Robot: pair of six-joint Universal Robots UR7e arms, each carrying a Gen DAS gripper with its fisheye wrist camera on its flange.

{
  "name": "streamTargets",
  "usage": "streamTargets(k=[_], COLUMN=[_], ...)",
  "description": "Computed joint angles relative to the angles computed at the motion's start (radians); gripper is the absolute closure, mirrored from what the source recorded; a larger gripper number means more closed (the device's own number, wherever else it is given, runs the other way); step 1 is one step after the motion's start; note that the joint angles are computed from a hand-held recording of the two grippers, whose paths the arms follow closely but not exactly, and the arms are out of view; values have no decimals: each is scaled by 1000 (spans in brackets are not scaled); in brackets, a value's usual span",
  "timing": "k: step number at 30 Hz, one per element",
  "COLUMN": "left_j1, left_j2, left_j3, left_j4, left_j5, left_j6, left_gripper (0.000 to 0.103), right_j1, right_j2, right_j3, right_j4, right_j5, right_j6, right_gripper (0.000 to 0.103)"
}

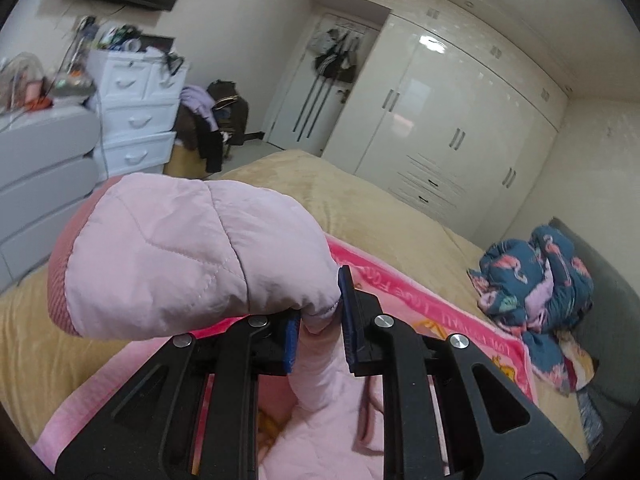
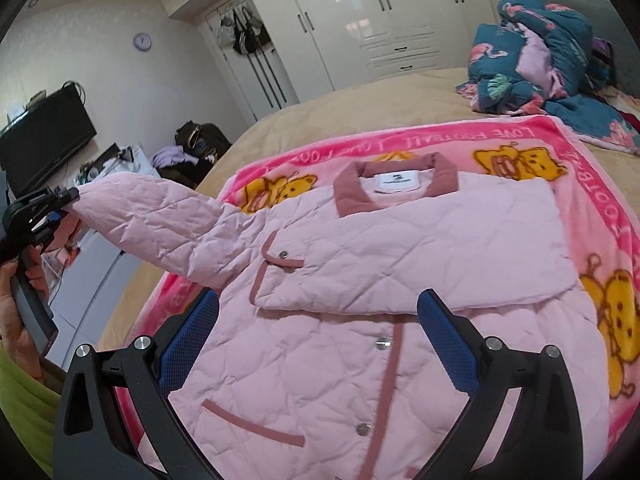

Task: Fold large clothes
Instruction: 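Fold the held sleeve across the jacket body and open the left gripper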

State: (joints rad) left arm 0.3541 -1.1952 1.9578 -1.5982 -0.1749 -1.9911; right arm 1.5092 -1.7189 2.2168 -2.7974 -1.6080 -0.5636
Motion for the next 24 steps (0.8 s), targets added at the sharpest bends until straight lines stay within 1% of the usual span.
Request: streamTargets(k=[2,4,7,12,14,16,18,22,24], left_j1=[-5,-6,-9,-5,0,2,6,5,8], left_j2=[34,67,128,227,271,315,368,464,523], left_j3=[-24,-38,-89,-135,-149,-176,-208,-268,-300], left_j4=[-39,-116,-131,-341,-472,-541,-641,-763,-841], left_j5=[-6,-6,-8,-26,-44,-56,-76,-121,-157], left_j6=[62,149,207,449,584,669,791,976,1075], left_gripper=[93,93,93,93,93,93,93,93,93], right_j1=[-33,-66,-116,-198,-227,-258,-289,-345,-377], right_j2=[-33,-58,-87,-134,-150,-162,-173,-188,-196], right_j3=[1,-1,-10,-28,-34,-43,-50,-61,-68], right_j4=[17,38,78,131,147,164,176,197,213], right_j5=[30,56,100,171,194,221,248,287,307], right_j6=[-8,-10,-11,-19,-18,-14,-9,0,2], right_gripper=[4,4,4,4,4,4,4,4,4])
